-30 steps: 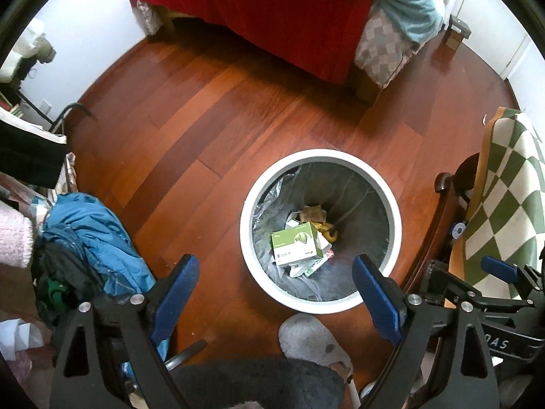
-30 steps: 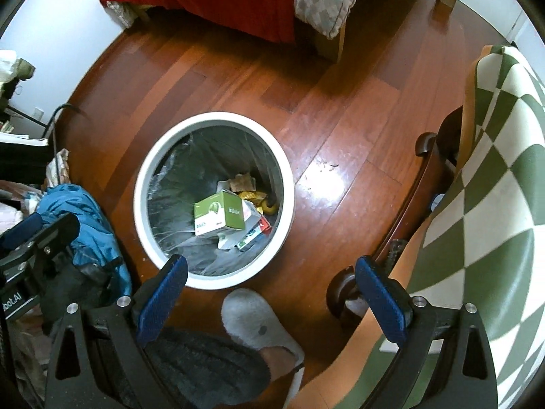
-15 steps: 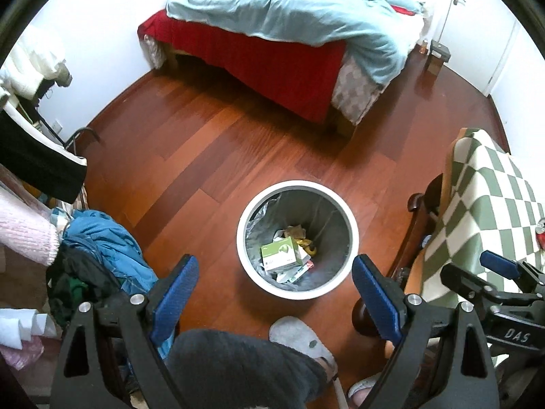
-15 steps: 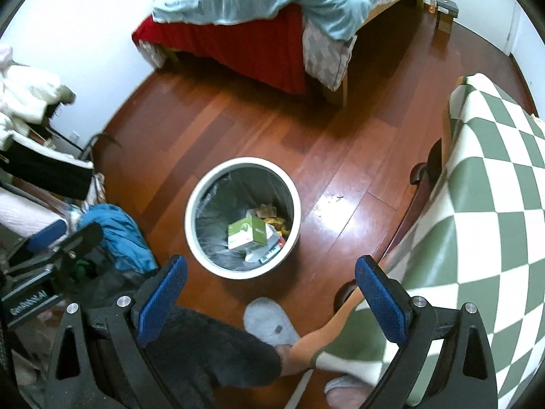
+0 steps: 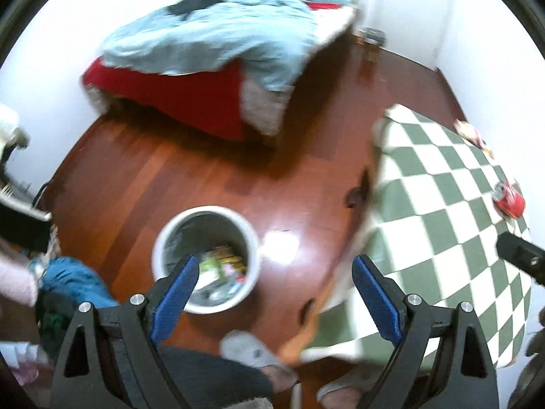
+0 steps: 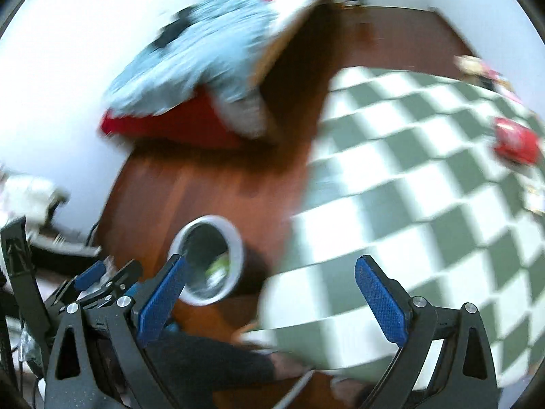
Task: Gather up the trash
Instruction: 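Move both grippers back over the table toward the can, then grasp the white-yellow wrapper with the right gripper while the left grasps the red Coca-Cola can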
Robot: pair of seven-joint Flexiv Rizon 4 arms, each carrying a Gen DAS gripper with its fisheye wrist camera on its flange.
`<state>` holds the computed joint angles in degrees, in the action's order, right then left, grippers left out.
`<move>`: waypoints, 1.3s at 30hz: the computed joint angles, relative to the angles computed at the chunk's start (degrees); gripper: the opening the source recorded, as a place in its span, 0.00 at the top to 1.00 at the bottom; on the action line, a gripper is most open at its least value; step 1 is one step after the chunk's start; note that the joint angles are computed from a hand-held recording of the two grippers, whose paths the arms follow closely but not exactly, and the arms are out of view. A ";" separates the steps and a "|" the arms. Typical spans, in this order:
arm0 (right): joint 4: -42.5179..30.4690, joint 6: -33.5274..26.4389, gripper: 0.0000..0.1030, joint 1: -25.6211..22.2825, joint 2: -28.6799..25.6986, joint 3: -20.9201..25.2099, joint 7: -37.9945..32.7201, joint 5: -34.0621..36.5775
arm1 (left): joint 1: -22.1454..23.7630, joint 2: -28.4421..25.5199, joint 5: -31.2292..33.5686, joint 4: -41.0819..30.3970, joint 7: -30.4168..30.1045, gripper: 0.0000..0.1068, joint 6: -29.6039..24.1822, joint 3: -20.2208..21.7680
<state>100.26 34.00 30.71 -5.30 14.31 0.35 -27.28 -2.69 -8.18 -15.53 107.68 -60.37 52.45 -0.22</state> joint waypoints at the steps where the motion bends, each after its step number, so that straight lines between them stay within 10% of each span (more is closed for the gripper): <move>1: 2.36 -0.97 0.03 -0.93 2.47 -0.11 0.80 0.62 | -1.05 -0.49 0.57 -0.07 -0.66 0.14 0.35 -0.85; 10: 25.02 -11.18 0.04 -16.08 27.42 -1.21 4.88 9.26 | -14.12 -12.67 10.39 -8.55 -8.56 0.14 1.04 -6.41; 18: 35.58 1.54 0.37 -25.52 31.54 -5.80 -2.07 14.61 | -21.68 -20.29 16.13 -17.29 -9.13 0.14 -1.50 -6.45; 22: 37.69 9.04 0.82 -26.76 29.73 -6.57 -5.98 17.69 | -23.27 -21.30 17.72 -19.21 -6.38 0.14 -2.08 -6.71; 31: 38.81 2.41 0.86 -31.03 36.96 -4.54 -6.68 17.09 | -25.60 -22.53 17.66 -24.41 17.82 0.14 2.83 -12.86; 39: 39.70 -0.76 0.86 -33.37 39.85 -6.80 -9.46 20.51 | -34.12 -30.76 20.78 -40.05 31.60 0.14 -9.11 -10.05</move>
